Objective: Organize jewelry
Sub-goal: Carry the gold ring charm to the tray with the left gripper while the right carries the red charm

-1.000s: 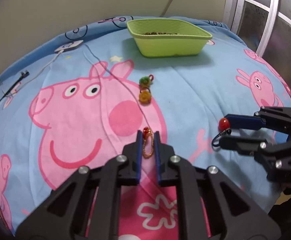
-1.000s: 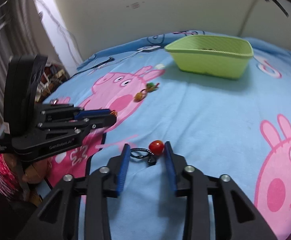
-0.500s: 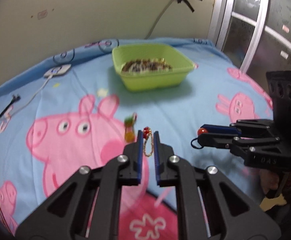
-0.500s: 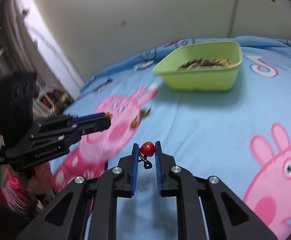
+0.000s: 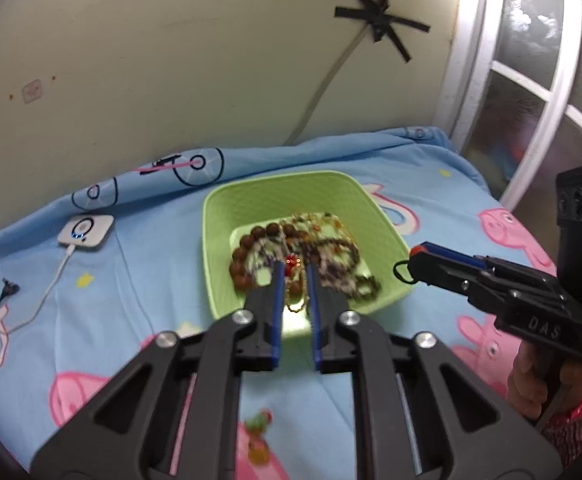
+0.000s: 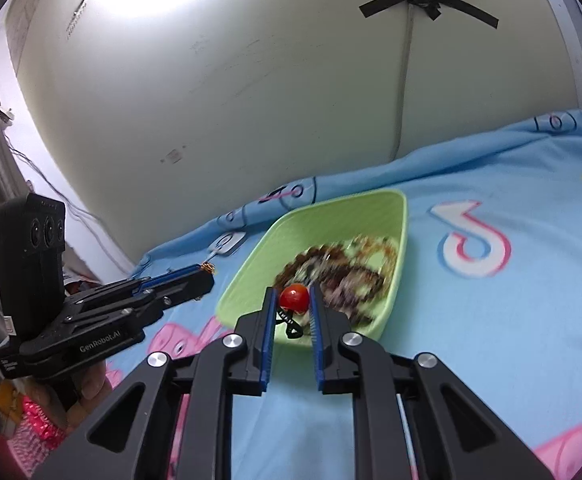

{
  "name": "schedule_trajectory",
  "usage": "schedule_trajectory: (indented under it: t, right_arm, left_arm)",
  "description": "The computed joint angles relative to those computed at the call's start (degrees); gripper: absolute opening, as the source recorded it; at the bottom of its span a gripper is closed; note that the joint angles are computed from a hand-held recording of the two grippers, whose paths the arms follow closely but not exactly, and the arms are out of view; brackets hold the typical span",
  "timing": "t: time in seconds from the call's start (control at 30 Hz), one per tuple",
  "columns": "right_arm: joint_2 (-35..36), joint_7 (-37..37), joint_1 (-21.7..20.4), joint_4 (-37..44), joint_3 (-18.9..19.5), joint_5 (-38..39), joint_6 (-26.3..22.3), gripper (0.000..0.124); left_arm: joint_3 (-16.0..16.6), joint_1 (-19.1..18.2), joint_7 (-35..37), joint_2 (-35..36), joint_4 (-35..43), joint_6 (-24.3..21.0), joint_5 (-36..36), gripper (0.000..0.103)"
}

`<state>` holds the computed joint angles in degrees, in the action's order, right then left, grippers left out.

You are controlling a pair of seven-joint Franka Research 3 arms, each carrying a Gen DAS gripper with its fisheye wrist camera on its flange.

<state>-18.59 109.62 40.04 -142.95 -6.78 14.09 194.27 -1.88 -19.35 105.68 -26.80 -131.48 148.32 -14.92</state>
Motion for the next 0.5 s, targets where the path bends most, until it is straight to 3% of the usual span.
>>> schedule_trajectory:
  t: [0.03,0.07,0.13,0.2,0.33,0.43,0.5]
  right_arm:
    - [1.05,-0.63,-2.90,0.83,2.59,1.40,-0.46,0.012]
    - [1.57,-0.55,-7.52,0.97,7.07,2.90,-0.20,0.030]
    - [2.64,-0.95,-12.53,-0.01,12.66,6.25,5.30,0.037]
    - [2.49,-0.10,-11.80,-1.54,11.85,5.07,8.35,0.037]
    - [2.06,-0.93,-13.53,-2.84,14.06,6.14,10.89,0.037]
    - [1.84,-0.12,-12.52,-2.96,13.41,4.66,11.49,0.037]
    - [1.65,-3.13,-14.74,-2.18,16.82,7.47,10.19,0.037]
  left_arm:
    - [-1.25,1.28,-1.79,1.47,0.92,-0.15,1.73,0.040]
    - [-2.42,2.63,-3.89,2.42,1.44,-0.09,3.54,0.057]
    - [-3.10,4.05,-6.69,3.06,0.95,1.45,5.41,0.058]
    - [-1.80,3.67,-6.82,2.58,-0.22,1.85,4.53,0.058]
    - [-2.52,6.39,-11.09,-0.09,-4.10,4.48,8.58,0.058]
    - [-1.27,7.03,-12.82,-4.06,-8.36,6.23,10.17,0.058]
    - [0.35,7.03,-13.38,-6.42,-10.64,6.35,10.34,0.058]
